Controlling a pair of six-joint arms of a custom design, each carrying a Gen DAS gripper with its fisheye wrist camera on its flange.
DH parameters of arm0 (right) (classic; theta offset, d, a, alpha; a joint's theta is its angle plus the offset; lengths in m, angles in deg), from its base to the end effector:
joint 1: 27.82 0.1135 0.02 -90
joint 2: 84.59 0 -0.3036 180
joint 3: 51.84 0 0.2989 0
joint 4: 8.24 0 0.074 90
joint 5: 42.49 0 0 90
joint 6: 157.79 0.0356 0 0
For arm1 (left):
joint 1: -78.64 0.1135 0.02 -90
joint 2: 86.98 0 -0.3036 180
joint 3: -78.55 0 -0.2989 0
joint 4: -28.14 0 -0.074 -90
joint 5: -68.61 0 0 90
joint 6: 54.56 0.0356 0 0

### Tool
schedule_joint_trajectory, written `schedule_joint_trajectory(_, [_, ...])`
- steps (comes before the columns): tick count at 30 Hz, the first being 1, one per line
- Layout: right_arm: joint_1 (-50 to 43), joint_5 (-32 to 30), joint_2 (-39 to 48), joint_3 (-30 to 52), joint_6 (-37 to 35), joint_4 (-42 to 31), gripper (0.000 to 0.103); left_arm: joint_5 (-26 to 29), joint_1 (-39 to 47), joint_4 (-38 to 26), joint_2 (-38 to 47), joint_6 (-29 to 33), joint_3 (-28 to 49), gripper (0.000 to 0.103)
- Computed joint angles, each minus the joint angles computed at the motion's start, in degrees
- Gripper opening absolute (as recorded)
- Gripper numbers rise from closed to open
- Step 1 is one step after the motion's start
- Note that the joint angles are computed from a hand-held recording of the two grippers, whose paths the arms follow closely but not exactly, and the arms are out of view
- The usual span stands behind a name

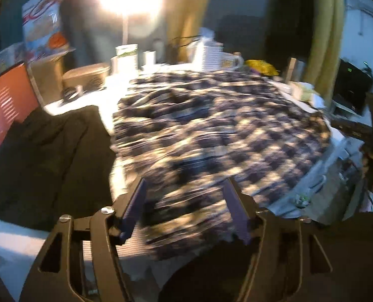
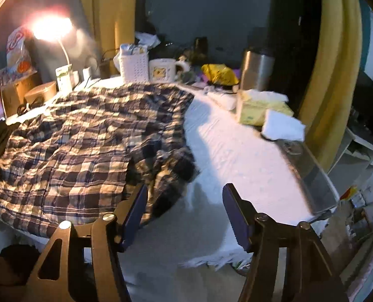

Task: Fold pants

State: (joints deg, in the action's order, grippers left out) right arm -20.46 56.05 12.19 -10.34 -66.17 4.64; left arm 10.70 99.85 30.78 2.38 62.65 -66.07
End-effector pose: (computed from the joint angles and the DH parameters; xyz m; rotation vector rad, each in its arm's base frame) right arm 0.3049 0.0340 0.0957 -0.0395 2.3021 -0.0918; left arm 0.2469 0.0755 0.0940 0.3517 2.2820 -0.2721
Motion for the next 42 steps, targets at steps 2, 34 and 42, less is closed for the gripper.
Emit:
schedule_joint_trajectory(2, [-0.75,-0.37,-1.09,-0.93,-0.29,0.11,0.064,0.85,-1.33,-0.55,-2.0,1.21,-1.29,0.064])
schedule_joint_trajectory(34, [-2.97,1.12,2.88,-0.84,-1.51,1.24,0.064,-9.65,-6.75,8.16,9.38,6.33,-0.33,0.003])
schedule_joint_trajectory(42, [-1.57,5.75,6.33,-0.34,-7.79,3.71,0.079,-8.83,-5.92,7.72,11.19,3.93,1.57,0.002])
